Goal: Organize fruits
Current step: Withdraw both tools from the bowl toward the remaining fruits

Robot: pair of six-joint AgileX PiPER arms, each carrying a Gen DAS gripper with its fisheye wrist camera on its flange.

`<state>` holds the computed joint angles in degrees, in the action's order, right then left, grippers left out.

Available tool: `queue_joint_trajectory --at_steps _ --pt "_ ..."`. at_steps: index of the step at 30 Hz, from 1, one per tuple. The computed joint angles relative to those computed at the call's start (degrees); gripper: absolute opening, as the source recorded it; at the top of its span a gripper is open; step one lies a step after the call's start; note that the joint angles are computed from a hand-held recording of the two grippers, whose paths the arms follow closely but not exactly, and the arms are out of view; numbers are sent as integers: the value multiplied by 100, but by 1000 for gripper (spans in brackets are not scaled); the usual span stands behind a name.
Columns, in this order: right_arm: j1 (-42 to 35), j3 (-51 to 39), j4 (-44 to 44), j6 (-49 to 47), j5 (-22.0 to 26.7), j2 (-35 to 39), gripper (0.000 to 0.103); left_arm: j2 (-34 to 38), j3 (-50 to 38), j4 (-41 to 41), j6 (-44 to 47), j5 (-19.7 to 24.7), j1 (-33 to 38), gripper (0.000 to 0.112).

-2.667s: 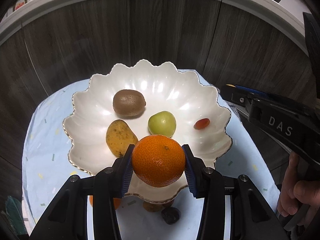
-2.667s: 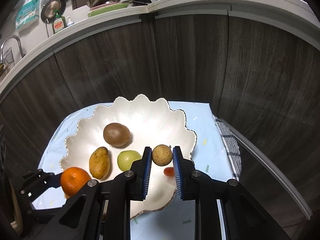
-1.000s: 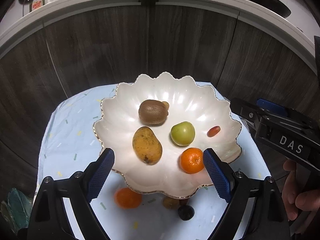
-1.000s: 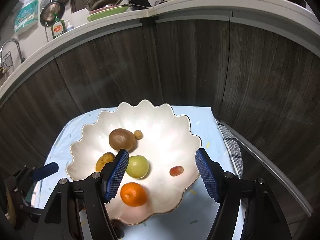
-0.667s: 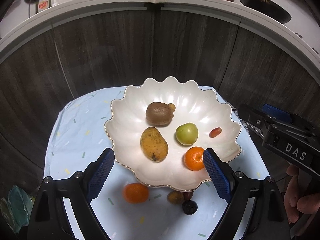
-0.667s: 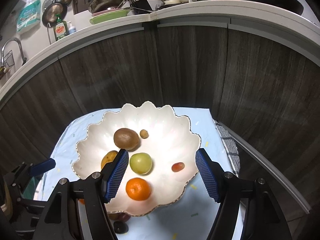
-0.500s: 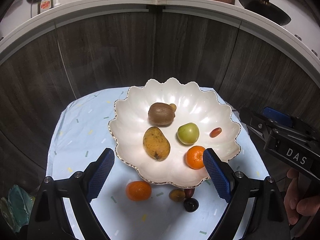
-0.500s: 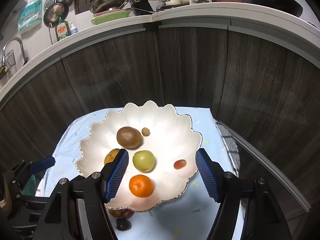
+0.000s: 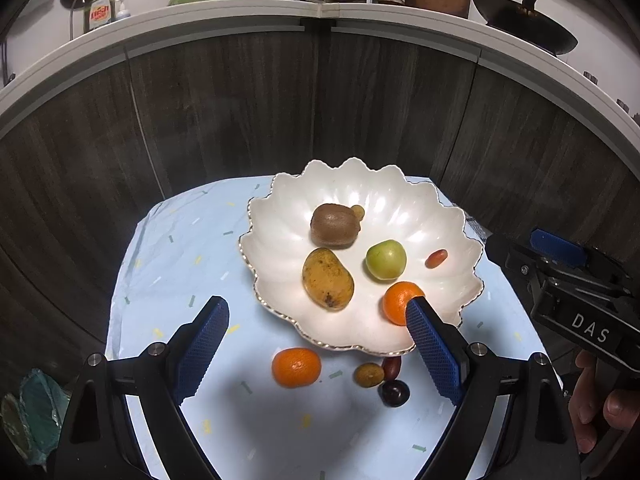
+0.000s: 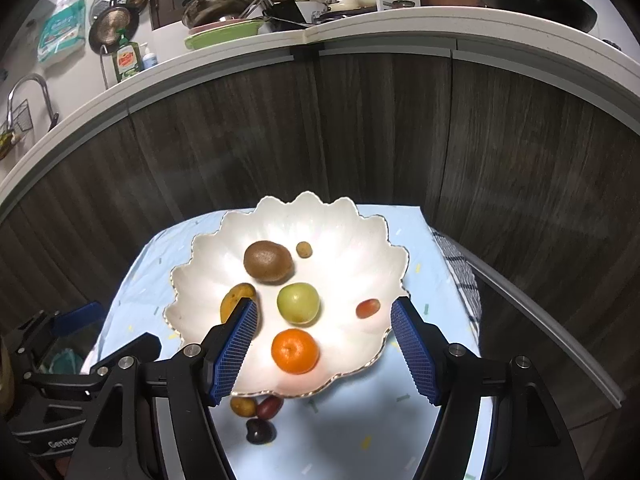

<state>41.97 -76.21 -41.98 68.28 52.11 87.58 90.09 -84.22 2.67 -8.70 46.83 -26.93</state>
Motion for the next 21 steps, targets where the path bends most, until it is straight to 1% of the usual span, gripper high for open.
queue_joint_trajectory --at_steps 11,21 --pt "432 102 -143 281 185 62 70 -367 574 -91 240 -190 221 90" --pt "706 300 -251 595 186 138 70 -600 1027 -217 511 -373 386 90"
